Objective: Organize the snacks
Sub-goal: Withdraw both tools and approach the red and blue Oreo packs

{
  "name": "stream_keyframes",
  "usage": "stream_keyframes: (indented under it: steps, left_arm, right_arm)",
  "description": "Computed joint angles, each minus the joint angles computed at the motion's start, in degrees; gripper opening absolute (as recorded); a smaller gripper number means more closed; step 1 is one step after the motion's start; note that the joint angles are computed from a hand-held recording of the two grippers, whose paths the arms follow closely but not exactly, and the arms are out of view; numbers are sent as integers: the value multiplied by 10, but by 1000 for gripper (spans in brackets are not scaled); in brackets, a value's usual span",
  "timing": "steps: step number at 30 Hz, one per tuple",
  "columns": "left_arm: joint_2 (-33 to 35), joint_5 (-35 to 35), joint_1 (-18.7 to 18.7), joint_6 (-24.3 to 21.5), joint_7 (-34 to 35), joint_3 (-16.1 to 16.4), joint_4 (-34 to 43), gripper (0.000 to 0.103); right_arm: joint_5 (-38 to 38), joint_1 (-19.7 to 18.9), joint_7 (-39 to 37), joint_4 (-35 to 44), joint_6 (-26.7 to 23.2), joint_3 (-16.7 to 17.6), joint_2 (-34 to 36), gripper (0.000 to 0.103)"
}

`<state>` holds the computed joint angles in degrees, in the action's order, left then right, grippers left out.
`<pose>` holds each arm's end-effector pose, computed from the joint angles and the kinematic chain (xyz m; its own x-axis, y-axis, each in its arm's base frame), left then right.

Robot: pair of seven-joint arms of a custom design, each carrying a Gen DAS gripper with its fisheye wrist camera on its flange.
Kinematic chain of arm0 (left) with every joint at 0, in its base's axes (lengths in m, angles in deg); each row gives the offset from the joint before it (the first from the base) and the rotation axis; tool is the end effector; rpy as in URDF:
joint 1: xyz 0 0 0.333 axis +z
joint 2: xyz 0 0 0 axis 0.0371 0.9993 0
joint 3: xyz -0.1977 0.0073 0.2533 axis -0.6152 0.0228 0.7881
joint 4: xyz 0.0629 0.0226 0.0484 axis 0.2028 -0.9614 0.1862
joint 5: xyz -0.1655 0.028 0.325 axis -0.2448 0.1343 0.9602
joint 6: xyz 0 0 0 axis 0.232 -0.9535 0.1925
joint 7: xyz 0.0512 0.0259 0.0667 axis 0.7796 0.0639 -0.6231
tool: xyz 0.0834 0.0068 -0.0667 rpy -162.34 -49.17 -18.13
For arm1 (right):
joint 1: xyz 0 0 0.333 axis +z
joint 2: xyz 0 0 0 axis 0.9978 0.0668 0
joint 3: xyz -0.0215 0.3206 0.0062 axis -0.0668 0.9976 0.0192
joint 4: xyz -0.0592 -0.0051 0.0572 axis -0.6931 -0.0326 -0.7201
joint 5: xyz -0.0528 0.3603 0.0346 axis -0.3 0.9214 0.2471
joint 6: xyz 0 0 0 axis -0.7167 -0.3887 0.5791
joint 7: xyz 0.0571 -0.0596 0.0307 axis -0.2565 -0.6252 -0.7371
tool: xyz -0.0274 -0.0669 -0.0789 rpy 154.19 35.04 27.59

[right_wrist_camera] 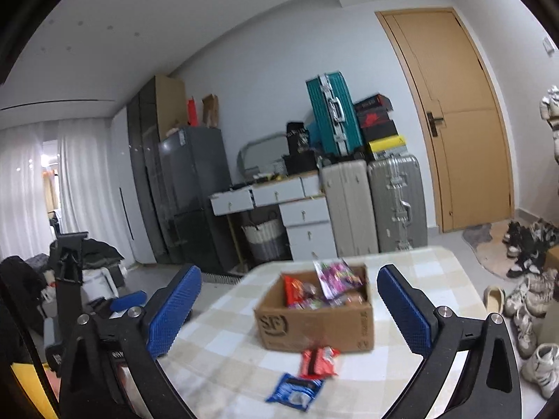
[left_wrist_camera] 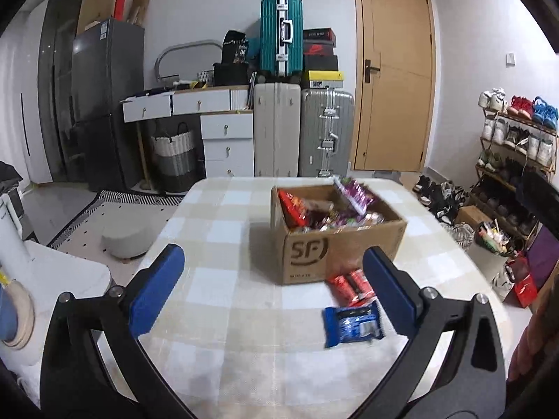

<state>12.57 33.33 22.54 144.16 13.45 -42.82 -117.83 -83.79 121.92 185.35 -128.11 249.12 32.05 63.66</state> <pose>0.4222 -0.1169 0.5633 0.0267 -0.9993 0.0248 -0.4457 -0.0341 -0.8946 0.3864 0.1318 0.6007 0.3550 -0.9085 -0.2205 -0.2566 0.1321 -0.9575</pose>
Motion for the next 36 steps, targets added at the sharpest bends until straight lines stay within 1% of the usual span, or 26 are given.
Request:
stream_keyframes:
  steps: [1, 2, 3, 4, 5, 6, 8, 9, 10, 11, 12, 13, 14, 15, 16, 18, 20, 21, 22, 24, 26, 28, 30, 32, 34, 36]
  left_arm:
    - [10, 9, 28, 18, -8, -22, -4, 102]
    - [21, 16, 59, 23, -10, -51, 0, 102]
    - [40, 25, 90, 14, -8, -82, 11, 102]
    - [58, 34, 102, 7, -7, -95, 21, 102]
    - [77, 41, 93, -3, 0, -90, 30, 102]
    - [96, 50, 92, -13, -1, -91, 44, 102]
    - [120, 75, 100, -5, -14, -97, 57, 102]
    - [130, 82, 92, -14, -12, -94, 66, 102]
    - [140, 85, 80, -23, -8, -86, 73, 102]
    - [152, 76, 52, -24, 13, -63, 75, 102]
    - [160, 69, 30, -28, 25, -46, 80, 102]
    - [166, 75, 23, -27, 21, -39, 82, 102]
    - [170, 72, 8, -26, 25, -27, 84, 102]
    - [177, 55, -15, -27, 42, -7, 85, 102]
    - [185, 17, -52, -28, 78, 23, 84, 102]
    - [190, -61, -121, -40, 140, 77, 76, 102]
    - [198, -103, -161, -54, 170, 109, 78, 102]
    - [205, -105, -170, -55, 172, 118, 80, 102]
    - [209, -80, -167, -57, 153, 118, 84, 102]
    - [220, 0, -154, -62, 82, 114, 97, 102]
    - [232, -24, -176, -51, 101, 130, 98, 102]
    - [238, -35, -195, -55, 109, 141, 101, 102]
    - [254, -25, -214, -73, 108, 147, 118, 102]
    - [273, -26, -232, -90, 114, 151, 136, 102]
    - [296, -43, -248, -112, 128, 152, 158, 102]
    - [317, -50, -265, -142, 123, 157, 181, 102]
  right_arm:
    - [3, -5, 0, -10, 2, -1, 6, 102]
    - [3, -9, 1, -12, -1, -3, 13, 102]
    - [5, -14, 3, -15, -15, -3, 15, 102]
    - [9, -15, 6, -10, -60, -5, 12, 102]
    - [20, -18, 2, -5, -82, -3, 13, 102]
    - [30, -33, -4, -6, -86, 10, 14, 102]
    - [41, -46, -23, -1, -83, 21, 23, 102]
    - [50, -60, -31, 3, -91, 34, 26, 102]
    - [61, -82, -35, 7, -95, 55, 32, 102]
    - [71, -86, -39, 9, -98, 61, 35, 102]
    - [77, -71, -44, 13, -104, 48, 37, 102]
    - [82, -52, -50, 14, -107, 32, 36, 102]
    - [89, -47, -56, 14, -107, 30, 37, 102]
    - [95, -50, -63, 15, -107, 35, 38, 102]
    - [100, -60, -72, 15, -107, 47, 39, 102]
    - [113, -106, -86, 18, -113, 95, 41, 102]
    - [125, -139, -96, 18, -113, 129, 43, 102]
    - [132, -151, -98, 18, -112, 141, 44, 102]
    - [138, -149, -100, 19, -112, 140, 44, 102]
    - [147, -127, -104, 19, -113, 119, 43, 102]
    - [156, -134, -106, 20, -118, 123, 41, 102]
    - [166, -120, -109, 22, -125, 108, 42, 102]
    - [176, -119, -109, 25, -136, 107, 38, 102]
    - [188, -102, -113, 26, -142, 89, 37, 102]
    - [197, -93, -119, 25, -144, 80, 33, 102]
    - [205, -86, -126, 23, -143, 72, 29, 102]
